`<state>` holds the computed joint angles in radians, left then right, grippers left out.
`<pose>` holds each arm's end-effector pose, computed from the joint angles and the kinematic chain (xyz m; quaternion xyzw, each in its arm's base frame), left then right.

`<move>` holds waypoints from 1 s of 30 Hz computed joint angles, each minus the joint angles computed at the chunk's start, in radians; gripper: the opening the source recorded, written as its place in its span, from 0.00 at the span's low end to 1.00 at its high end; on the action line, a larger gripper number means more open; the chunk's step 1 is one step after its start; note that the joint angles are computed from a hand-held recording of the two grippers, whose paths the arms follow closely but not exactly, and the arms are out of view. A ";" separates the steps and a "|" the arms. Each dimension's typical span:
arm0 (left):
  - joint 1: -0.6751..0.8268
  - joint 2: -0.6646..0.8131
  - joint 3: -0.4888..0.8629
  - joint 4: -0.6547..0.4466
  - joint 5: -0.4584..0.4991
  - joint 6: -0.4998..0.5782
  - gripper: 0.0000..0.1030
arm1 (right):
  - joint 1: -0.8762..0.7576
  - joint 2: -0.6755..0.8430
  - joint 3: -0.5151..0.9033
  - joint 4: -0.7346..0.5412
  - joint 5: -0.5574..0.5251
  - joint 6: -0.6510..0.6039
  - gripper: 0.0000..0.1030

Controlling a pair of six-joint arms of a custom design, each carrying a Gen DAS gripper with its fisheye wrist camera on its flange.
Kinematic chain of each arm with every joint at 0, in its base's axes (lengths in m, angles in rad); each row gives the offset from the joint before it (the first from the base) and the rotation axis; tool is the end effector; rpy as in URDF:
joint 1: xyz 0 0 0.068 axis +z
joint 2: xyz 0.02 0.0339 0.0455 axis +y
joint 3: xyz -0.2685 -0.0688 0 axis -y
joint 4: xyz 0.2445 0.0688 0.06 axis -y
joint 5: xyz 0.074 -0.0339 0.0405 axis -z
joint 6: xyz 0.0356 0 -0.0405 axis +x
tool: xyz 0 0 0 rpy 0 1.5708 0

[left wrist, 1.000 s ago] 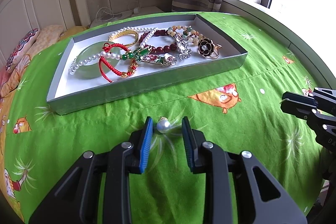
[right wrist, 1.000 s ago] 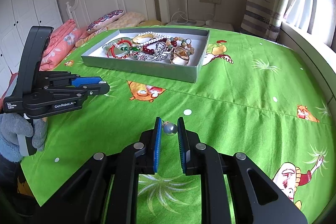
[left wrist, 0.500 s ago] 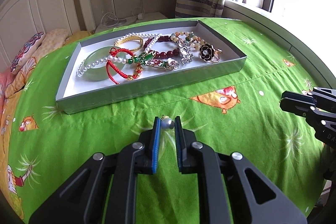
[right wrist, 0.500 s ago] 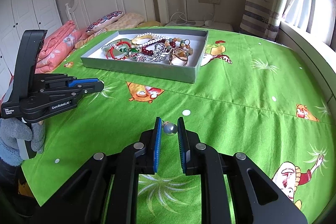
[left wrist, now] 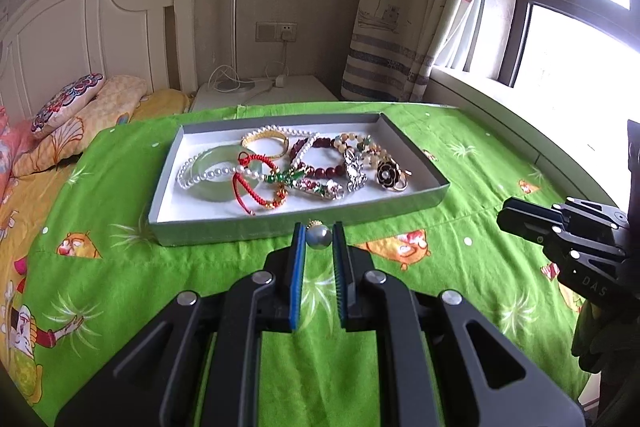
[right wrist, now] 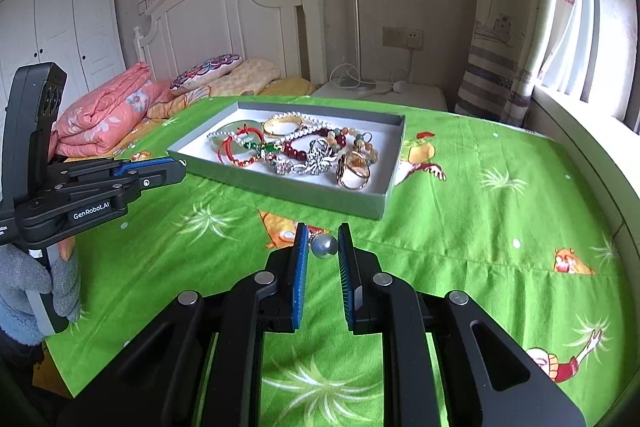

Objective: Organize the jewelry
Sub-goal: 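Carry both pearl earrings over the box with both tools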

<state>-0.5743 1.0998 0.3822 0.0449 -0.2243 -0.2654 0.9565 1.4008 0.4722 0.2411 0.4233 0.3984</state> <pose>0.1780 -0.1057 0.1695 0.0897 0.8920 -0.0838 0.4350 0.1568 0.1970 0.1507 -0.1571 0.8744 0.1140 0.4447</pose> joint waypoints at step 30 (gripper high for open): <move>0.162 0.402 0.380 0.036 0.131 0.014 0.13 | -0.199 0.354 0.428 0.003 -0.178 -0.097 0.15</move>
<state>-0.4127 1.5019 0.7622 0.0806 -0.0931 -0.2511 0.7571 1.7551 0.9003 0.2446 0.2454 0.3012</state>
